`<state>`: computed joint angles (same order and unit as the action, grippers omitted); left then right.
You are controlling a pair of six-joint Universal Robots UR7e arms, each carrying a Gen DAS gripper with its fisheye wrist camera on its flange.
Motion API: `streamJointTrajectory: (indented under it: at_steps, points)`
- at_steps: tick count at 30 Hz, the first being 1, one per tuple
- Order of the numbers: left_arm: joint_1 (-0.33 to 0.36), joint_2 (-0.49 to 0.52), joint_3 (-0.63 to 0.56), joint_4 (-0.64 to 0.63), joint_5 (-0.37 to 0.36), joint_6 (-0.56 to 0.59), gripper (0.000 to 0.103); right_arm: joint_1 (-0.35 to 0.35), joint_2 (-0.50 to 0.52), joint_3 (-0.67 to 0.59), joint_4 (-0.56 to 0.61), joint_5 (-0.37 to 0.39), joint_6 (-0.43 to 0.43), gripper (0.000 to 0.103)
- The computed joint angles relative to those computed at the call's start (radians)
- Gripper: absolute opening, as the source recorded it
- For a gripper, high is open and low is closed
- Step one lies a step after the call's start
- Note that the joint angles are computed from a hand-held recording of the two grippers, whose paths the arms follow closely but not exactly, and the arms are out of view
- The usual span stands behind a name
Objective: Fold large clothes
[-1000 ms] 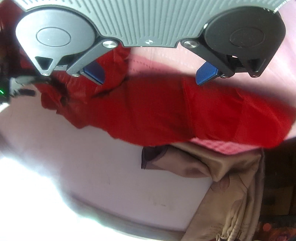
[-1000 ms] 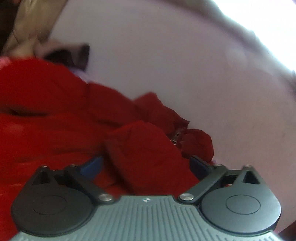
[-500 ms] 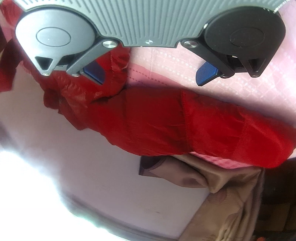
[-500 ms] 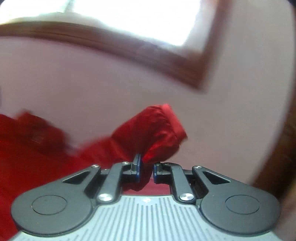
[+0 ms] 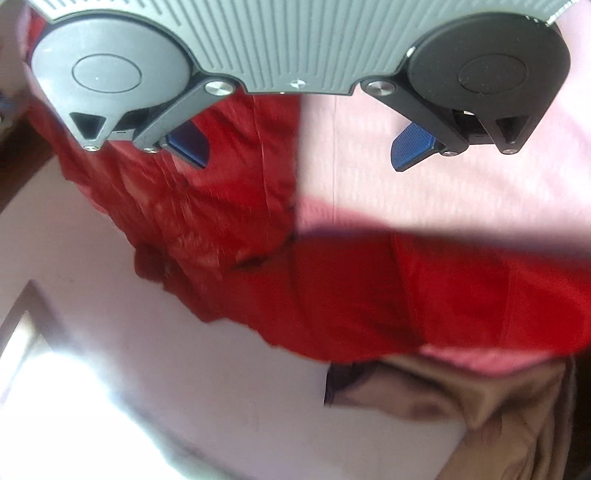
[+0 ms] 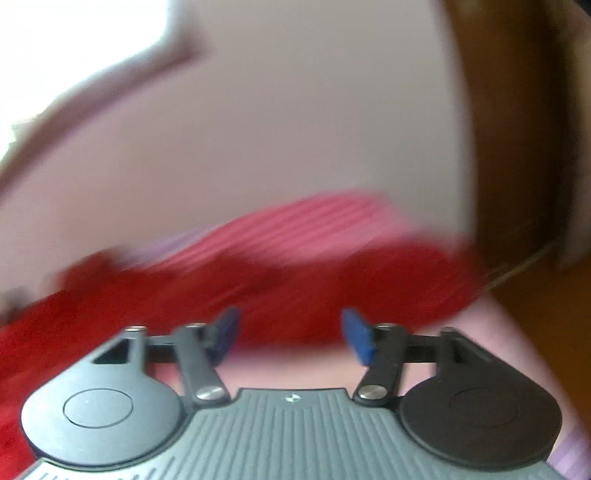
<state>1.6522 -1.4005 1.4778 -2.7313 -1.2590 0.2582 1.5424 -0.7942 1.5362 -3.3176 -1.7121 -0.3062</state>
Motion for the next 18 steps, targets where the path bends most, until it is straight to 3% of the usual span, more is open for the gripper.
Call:
streamJointTrajectory:
  at_steps: [1,3,6,9,10,11,13,15,18]
  points:
    - [0.000,-0.011,0.010,0.016,-0.002,-0.005,0.103,0.007,-0.021,0.072,-0.004,0.058,0.012,0.088]
    - [0.002,-0.034,0.032,0.051,-0.027,-0.017,0.102,0.011,-0.053,0.199,0.005,0.140,0.005,0.089]
    - [-0.010,-0.058,0.072,0.062,-0.027,-0.019,0.099,0.027,-0.057,0.307,0.042,0.168,0.018,0.089]
    - [-0.026,-0.073,0.106,0.069,-0.008,-0.003,0.086,0.050,-0.021,0.346,0.041,0.156,0.053,0.089]
    - [-0.027,-0.079,0.118,0.065,-0.019,0.001,0.068,0.053,-0.010,0.366,-0.016,0.174,0.029,0.079]
    - [-0.027,-0.082,0.122,0.086,-0.030,-0.004,0.040,0.050,-0.003,0.370,-0.032,0.201,0.020,0.049]
    - [-0.032,-0.092,0.147,0.079,-0.033,-0.036,0.032,0.050,0.020,0.330,0.008,0.212,0.010,0.030]
    - [-0.054,-0.109,0.186,0.038,-0.006,-0.037,0.022,0.048,0.040,0.297,-0.002,0.216,-0.006,0.018]
    - [-0.083,-0.166,0.243,0.033,0.005,-0.045,0.015,0.047,-0.021,0.357,-0.055,0.229,-0.022,0.012]
